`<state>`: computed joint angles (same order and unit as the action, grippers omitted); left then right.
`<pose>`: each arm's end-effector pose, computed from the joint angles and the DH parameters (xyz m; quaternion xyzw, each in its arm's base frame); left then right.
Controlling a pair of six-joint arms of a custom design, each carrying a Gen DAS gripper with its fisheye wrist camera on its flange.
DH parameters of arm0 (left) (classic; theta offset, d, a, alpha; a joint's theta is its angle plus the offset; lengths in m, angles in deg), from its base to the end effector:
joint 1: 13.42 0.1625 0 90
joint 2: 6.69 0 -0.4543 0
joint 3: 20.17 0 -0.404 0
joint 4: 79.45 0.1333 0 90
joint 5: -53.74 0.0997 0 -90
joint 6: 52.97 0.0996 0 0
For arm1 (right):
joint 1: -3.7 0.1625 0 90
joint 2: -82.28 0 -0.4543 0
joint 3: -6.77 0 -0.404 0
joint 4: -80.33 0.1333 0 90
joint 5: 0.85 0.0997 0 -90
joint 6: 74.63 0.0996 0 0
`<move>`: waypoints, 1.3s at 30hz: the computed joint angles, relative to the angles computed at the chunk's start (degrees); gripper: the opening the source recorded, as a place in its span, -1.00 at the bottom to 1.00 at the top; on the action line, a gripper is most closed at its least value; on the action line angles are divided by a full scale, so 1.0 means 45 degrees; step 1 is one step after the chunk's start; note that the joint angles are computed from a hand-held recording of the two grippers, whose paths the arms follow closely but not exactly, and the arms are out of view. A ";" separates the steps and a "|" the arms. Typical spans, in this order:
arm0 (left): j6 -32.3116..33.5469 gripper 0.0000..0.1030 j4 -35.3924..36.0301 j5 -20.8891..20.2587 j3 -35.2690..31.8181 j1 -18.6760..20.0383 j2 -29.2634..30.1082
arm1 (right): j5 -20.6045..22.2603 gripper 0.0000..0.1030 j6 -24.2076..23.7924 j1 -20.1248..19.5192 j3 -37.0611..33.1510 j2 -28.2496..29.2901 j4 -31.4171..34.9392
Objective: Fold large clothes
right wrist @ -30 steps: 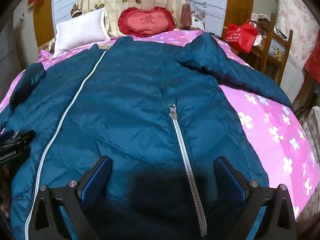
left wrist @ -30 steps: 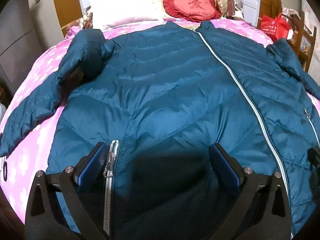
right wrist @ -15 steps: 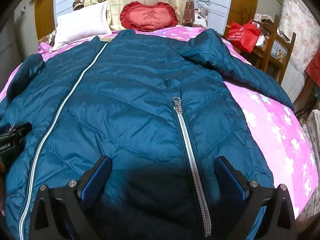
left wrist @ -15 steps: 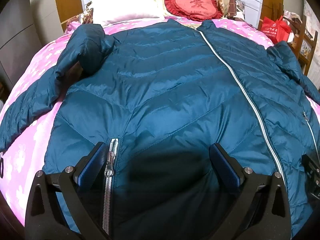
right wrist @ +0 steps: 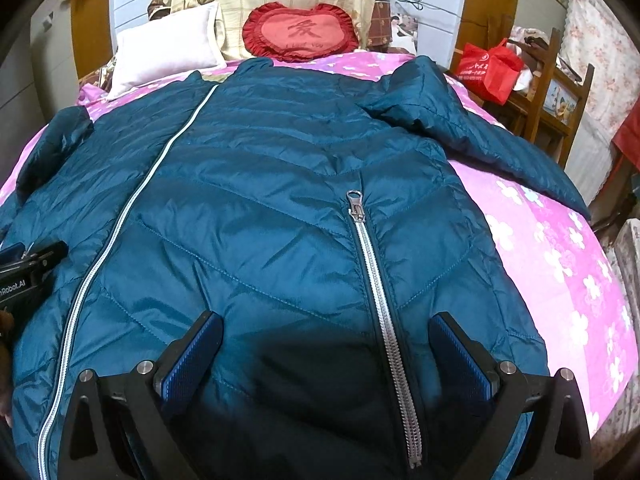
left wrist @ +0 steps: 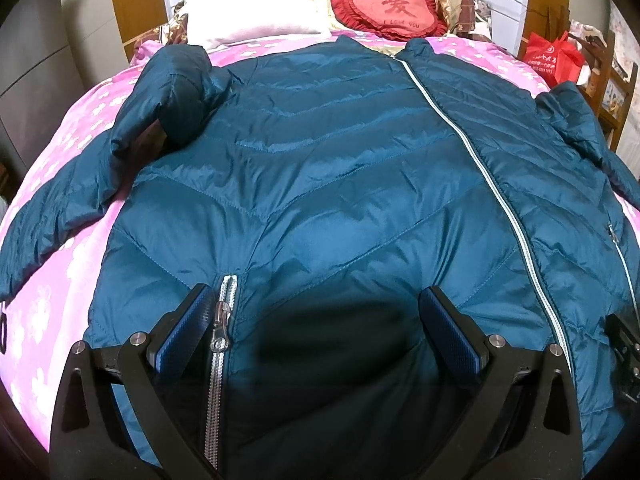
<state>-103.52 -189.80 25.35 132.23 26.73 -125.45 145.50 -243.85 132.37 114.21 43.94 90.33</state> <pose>-0.0134 -0.3003 0.2679 0.0540 0.8535 -0.3272 0.4020 0.2974 -0.2910 -0.0062 0.1680 -0.8625 0.2726 0.3919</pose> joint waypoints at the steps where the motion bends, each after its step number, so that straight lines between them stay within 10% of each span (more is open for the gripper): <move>1: 0.0022 0.99 0.0003 0.0001 -0.0004 0.0012 -0.0024 | -0.0006 1.00 -0.0020 -0.0013 -0.0011 -0.0004 -0.0004; 9: 0.0020 0.99 -0.0042 0.0010 0.0026 0.0017 -0.0012 | 0.0060 0.99 0.0158 0.0501 0.0364 -0.0566 -0.0397; 18: 0.0102 0.99 -0.0124 -0.0013 0.0020 0.0059 -0.0008 | 0.0024 1.00 -0.2065 0.1424 0.2056 -0.2582 -0.4502; 35: 0.0542 0.99 -0.0655 -0.0264 0.0043 0.0278 -0.0070 | 0.0453 0.99 -0.2457 0.1640 0.2005 -0.2357 -0.4188; 39: 0.1117 0.86 0.0516 -0.1066 -0.0236 -0.0117 -0.2080 | 0.0355 0.99 -0.2259 0.1519 0.1998 -0.2419 -0.4168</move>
<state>-98.50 -187.48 20.55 131.17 26.21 -134.80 147.10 -254.01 139.20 123.20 33.05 71.57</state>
